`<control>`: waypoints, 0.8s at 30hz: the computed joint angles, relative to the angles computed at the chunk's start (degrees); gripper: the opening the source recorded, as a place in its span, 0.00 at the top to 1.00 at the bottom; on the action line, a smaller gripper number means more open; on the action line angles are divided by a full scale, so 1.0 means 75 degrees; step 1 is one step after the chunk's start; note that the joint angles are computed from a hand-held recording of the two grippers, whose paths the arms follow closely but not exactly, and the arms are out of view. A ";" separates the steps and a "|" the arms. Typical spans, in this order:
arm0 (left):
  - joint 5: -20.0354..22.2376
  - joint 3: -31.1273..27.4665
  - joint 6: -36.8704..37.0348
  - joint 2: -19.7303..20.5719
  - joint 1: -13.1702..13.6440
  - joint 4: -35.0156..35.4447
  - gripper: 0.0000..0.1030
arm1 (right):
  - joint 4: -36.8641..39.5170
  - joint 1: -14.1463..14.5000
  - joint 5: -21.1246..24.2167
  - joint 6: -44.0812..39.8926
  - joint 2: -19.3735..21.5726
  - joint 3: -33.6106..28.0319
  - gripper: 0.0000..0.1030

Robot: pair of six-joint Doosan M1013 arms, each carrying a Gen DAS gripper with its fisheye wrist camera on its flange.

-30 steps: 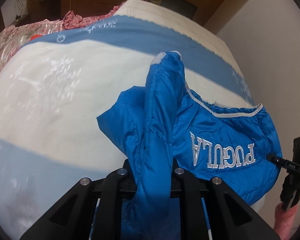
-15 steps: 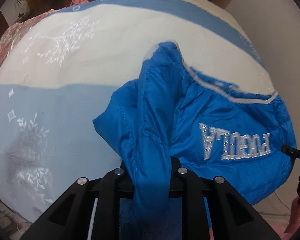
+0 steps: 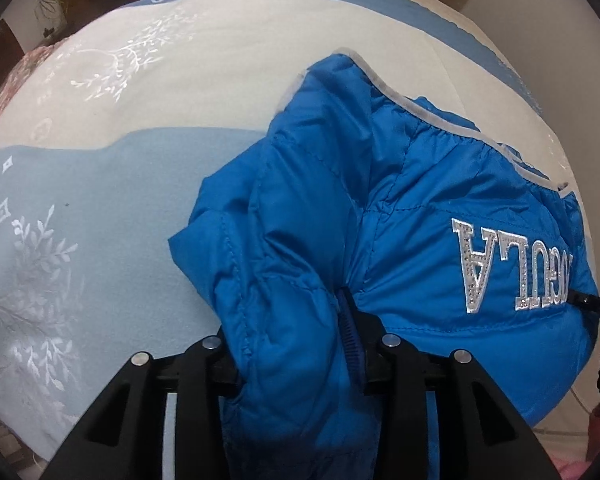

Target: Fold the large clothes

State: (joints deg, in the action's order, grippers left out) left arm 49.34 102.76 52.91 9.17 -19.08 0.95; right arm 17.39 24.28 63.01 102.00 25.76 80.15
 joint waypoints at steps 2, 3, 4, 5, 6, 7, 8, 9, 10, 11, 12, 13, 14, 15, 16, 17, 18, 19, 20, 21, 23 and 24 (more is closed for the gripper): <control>0.0153 -0.0101 -0.0006 0.0003 0.0031 -0.0119 0.59 | -0.0377 0.0157 0.0100 0.0332 0.0027 -0.0169 0.57; 0.0239 -0.0130 -0.0024 -0.0038 0.0065 -0.0205 0.59 | -0.0700 0.0222 0.0146 0.0436 -0.0039 -0.0196 0.56; 0.0302 -0.0153 -0.0076 -0.0078 0.0056 -0.0231 0.58 | -0.1027 0.0282 0.0195 0.0534 -0.0108 -0.0222 0.55; 0.0401 -0.0158 -0.0152 -0.0172 0.0062 -0.0204 0.55 | -0.1488 0.0384 0.0251 0.0678 -0.0212 -0.0232 0.52; 0.0504 -0.0164 -0.0310 -0.0254 0.0033 -0.0034 0.55 | -0.1756 0.0457 0.0289 0.0754 -0.0270 -0.0249 0.52; 0.0559 -0.0148 -0.0446 -0.0316 0.0008 0.0139 0.53 | -0.2055 0.0537 0.0300 0.0838 -0.0353 -0.0242 0.52; 0.0665 -0.0152 -0.0770 -0.0421 -0.0087 0.0500 0.53 | -0.2453 0.0658 0.0240 0.0905 -0.0475 -0.0214 0.52; 0.0709 -0.0150 -0.1075 -0.0517 -0.0200 0.0862 0.53 | -0.2656 0.0738 0.0207 0.0908 -0.0537 -0.0209 0.52; 0.0724 -0.0156 -0.1327 -0.0608 -0.0351 0.1267 0.53 | -0.2888 0.0837 0.0159 0.0925 -0.0609 -0.0199 0.52; 0.0729 -0.0186 -0.1429 -0.0628 -0.0444 0.1528 0.53 | -0.2956 0.0898 0.0124 0.0875 -0.0639 -0.0211 0.54; 0.0695 -0.0229 -0.1504 -0.0668 -0.0605 0.1796 0.53 | -0.2788 0.0946 0.0072 0.0630 -0.0669 -0.0219 0.58; 0.0599 -0.0273 -0.1466 -0.0668 -0.0673 0.1834 0.53 | -0.2616 0.0932 0.0067 0.0491 -0.0660 -0.0226 0.60; 0.0423 -0.0318 -0.1348 -0.0656 -0.0758 0.1738 0.53 | -0.2334 0.0935 0.0095 0.0319 -0.0621 -0.0245 0.63; 0.0316 -0.0361 -0.1174 -0.0602 -0.0810 0.1595 0.53 | -0.2241 0.0963 0.0139 0.0223 -0.0550 -0.0271 0.66; 0.0258 -0.0409 -0.0942 -0.0512 -0.0842 0.1434 0.53 | -0.2322 0.1033 0.0178 0.0290 -0.0492 -0.0284 0.67; 0.0273 -0.0454 -0.0884 -0.0413 -0.0885 0.1414 0.53 | -0.2519 0.1111 0.0293 0.0451 -0.0395 -0.0367 0.67; 0.0336 -0.0482 -0.0860 -0.0293 -0.0926 0.1418 0.53 | -0.2646 0.1129 0.0356 0.0547 -0.0338 -0.0365 0.67; 0.0385 -0.0496 -0.0792 -0.0179 -0.0924 0.1302 0.53 | -0.2600 0.1107 0.0373 0.0560 -0.0324 -0.0327 0.67; 0.0401 -0.0392 -0.0729 -0.0186 -0.0884 0.1176 0.53 | -0.2543 0.1084 0.0398 0.0636 -0.0273 -0.0299 0.67; 0.0452 -0.0355 -0.0738 -0.0116 -0.0863 0.1127 0.53 | -0.2532 0.1035 0.0404 0.0630 -0.0331 -0.0184 0.67; 0.0326 -0.0192 -0.0771 -0.0094 -0.0858 0.1183 0.53 | -0.2403 0.1000 0.0331 0.0681 -0.0282 -0.0076 0.67; 0.0173 -0.0116 -0.0779 -0.0102 -0.0868 0.1221 0.53 | -0.2370 0.0994 0.0253 0.0717 -0.0279 -0.0023 0.67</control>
